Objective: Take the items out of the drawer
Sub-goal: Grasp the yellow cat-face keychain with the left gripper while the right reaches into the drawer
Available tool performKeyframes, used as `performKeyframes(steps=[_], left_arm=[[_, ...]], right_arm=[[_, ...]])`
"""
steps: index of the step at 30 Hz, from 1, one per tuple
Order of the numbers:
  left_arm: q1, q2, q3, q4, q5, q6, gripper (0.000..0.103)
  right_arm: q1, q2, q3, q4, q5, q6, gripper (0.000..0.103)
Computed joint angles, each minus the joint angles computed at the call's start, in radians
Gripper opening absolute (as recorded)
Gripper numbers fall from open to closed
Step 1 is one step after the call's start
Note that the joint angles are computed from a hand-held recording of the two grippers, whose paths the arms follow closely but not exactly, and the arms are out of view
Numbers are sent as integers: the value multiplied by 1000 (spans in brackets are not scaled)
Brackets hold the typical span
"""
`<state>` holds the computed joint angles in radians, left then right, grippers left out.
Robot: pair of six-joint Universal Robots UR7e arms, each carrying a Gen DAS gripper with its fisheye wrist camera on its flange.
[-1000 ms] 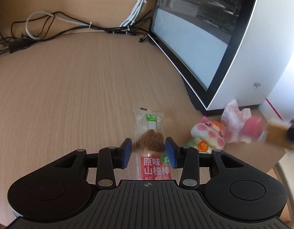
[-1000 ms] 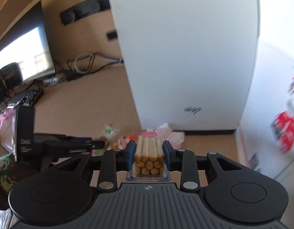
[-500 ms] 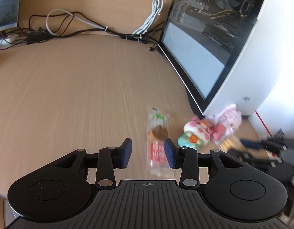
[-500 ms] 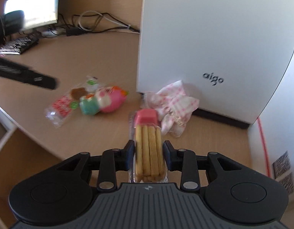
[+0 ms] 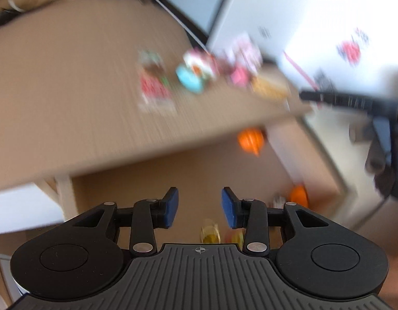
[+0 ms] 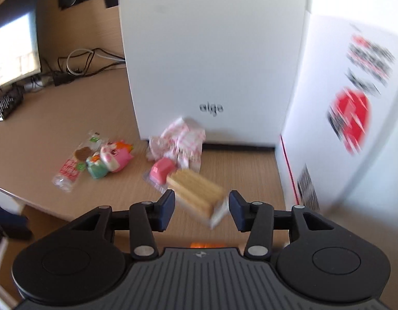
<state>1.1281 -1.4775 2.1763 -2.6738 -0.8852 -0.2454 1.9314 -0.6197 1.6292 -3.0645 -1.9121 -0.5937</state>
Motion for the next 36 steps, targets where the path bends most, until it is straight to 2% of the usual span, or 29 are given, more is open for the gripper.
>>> performKeyframes(steps=[4, 6, 8, 12, 16, 20, 23, 26, 27, 29, 36], left_arm=[[15, 15, -29, 165, -60, 17, 40], [32, 36, -55, 220, -96, 40, 40], [57, 68, -99, 288, -140, 35, 41], [95, 129, -178, 417, -179, -73, 40], [118, 164, -219, 460, -199, -176, 40], [140, 185, -229, 442, -191, -260, 40], [146, 204, -242, 473, -170, -249, 40], [164, 208, -246, 487, -233, -211, 41], [168, 210, -245, 488, -247, -196, 45], [169, 214, -246, 502, -245, -181, 46], [180, 260, -294, 544, -271, -231, 63]], right_arm=[[-16, -32, 17, 139, 26, 131, 52], [-23, -33, 27, 168, 20, 149, 54], [-23, -23, 33, 180, -18, 151, 54], [-30, -11, 32, 238, -64, 195, 54], [-34, -9, 30, 283, -83, 215, 54], [-35, -6, 33, 311, -86, 214, 55], [-36, -2, 28, 339, -89, 218, 56], [-37, 3, 27, 351, -101, 219, 56], [-38, 5, 26, 354, -104, 221, 56], [-39, 9, 24, 359, -112, 228, 56], [-39, 18, 19, 379, -128, 241, 56]])
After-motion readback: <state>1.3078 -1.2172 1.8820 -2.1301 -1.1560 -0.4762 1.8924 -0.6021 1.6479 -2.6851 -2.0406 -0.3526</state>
